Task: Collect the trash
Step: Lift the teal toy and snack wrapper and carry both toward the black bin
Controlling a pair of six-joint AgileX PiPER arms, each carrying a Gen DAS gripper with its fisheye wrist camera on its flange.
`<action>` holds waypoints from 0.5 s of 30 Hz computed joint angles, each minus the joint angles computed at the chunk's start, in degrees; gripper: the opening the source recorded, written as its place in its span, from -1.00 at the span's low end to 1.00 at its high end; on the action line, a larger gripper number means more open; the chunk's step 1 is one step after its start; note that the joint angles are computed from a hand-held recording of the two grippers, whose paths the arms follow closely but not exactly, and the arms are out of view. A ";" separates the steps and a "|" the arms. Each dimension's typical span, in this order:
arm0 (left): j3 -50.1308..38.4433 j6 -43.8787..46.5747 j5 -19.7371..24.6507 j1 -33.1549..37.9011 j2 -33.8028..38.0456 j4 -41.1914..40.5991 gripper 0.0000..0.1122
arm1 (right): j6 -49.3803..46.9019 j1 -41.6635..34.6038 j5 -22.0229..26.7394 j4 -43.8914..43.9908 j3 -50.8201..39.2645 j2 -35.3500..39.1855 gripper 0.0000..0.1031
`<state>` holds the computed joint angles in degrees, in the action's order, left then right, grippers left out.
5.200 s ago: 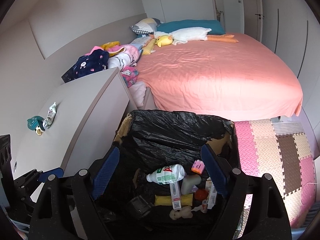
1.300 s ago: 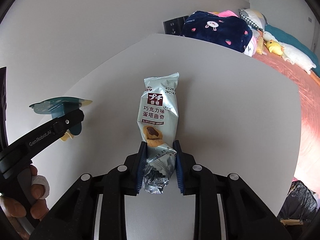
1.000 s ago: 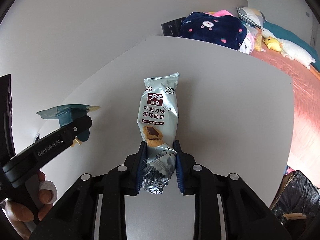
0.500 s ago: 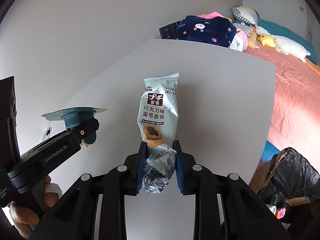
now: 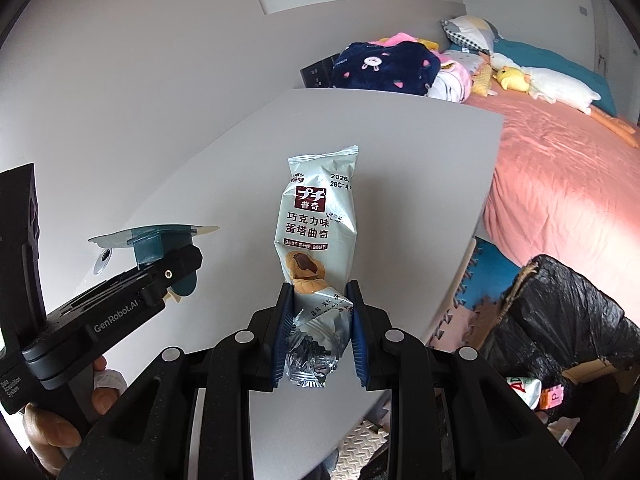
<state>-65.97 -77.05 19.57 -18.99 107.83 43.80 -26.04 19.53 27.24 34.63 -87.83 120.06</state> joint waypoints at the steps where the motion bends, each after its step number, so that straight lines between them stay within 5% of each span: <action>1: 0.08 -0.40 0.04 -0.46 -0.04 0.28 -0.25 | -0.76 -0.33 -0.47 0.65 1.20 -0.73 -0.45; 15: -1.52 -1.96 1.53 -6.77 0.63 0.82 -0.25 | -11.33 -4.62 -4.40 9.65 13.95 -8.54 -0.45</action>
<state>-67.49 -79.01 21.10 -25.76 108.46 44.62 -37.37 14.91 22.84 44.28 -73.88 111.51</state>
